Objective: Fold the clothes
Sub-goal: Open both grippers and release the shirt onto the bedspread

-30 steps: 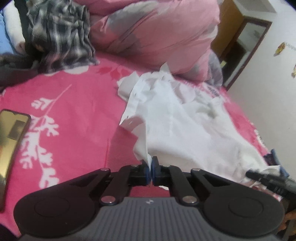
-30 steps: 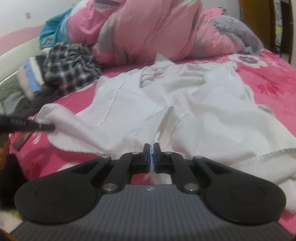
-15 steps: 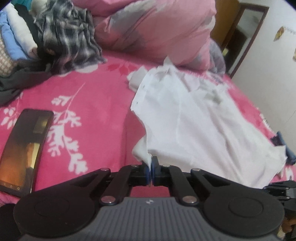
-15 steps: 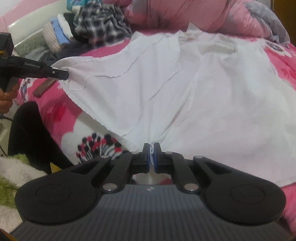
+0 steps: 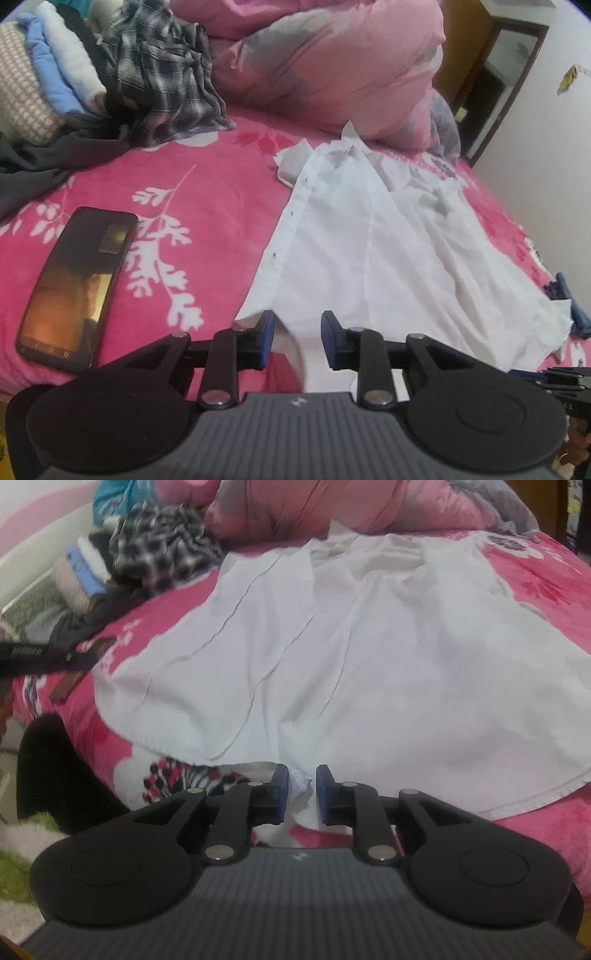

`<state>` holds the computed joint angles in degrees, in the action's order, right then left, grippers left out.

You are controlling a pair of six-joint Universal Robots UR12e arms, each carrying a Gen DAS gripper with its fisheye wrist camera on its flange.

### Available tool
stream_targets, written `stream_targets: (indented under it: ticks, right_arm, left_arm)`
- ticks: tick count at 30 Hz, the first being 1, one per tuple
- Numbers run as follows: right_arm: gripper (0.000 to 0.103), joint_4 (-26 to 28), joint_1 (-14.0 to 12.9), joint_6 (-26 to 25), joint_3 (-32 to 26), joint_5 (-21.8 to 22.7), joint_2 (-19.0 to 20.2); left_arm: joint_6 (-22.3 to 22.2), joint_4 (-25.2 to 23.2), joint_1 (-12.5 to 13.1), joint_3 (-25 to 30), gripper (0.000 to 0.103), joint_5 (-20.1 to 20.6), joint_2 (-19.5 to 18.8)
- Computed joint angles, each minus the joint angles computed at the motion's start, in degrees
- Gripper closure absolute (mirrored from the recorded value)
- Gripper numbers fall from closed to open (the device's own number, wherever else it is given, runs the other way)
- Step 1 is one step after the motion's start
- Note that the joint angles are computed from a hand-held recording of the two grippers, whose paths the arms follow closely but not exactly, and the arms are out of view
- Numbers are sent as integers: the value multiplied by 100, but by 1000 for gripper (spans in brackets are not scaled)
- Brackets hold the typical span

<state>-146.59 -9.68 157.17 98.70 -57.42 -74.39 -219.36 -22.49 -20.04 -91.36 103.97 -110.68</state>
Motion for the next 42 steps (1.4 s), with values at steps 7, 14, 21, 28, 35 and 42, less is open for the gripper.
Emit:
stream_targets:
  ticks: [7,14,21,28,35,42]
  right_arm:
    - [88,-249,-175,475,-59,641,10]
    - [87,-381,-302,856,20,908,-35]
    - [84,-749,-262,1497,-217,307,144]
    - [77,-415,33,1985,-1435,-15,958]
    - [79,516,419,1777,-2833,-1277,1921]
    - [101,432,328,2091,-3533,-3060,2407]
  left_arm:
    - [286,500,-69,-27,75,204,58]
    - [639,576,-19,367,75,-245,-306]
    - [886,346,65,1027,71,-941,-862]
    - [1200,93,111,1927,68,-765,-1530]
    - [1316,42,209,2149,68,-615,-1837]
    - [1480,457,292,1910,68,-839,-1835]
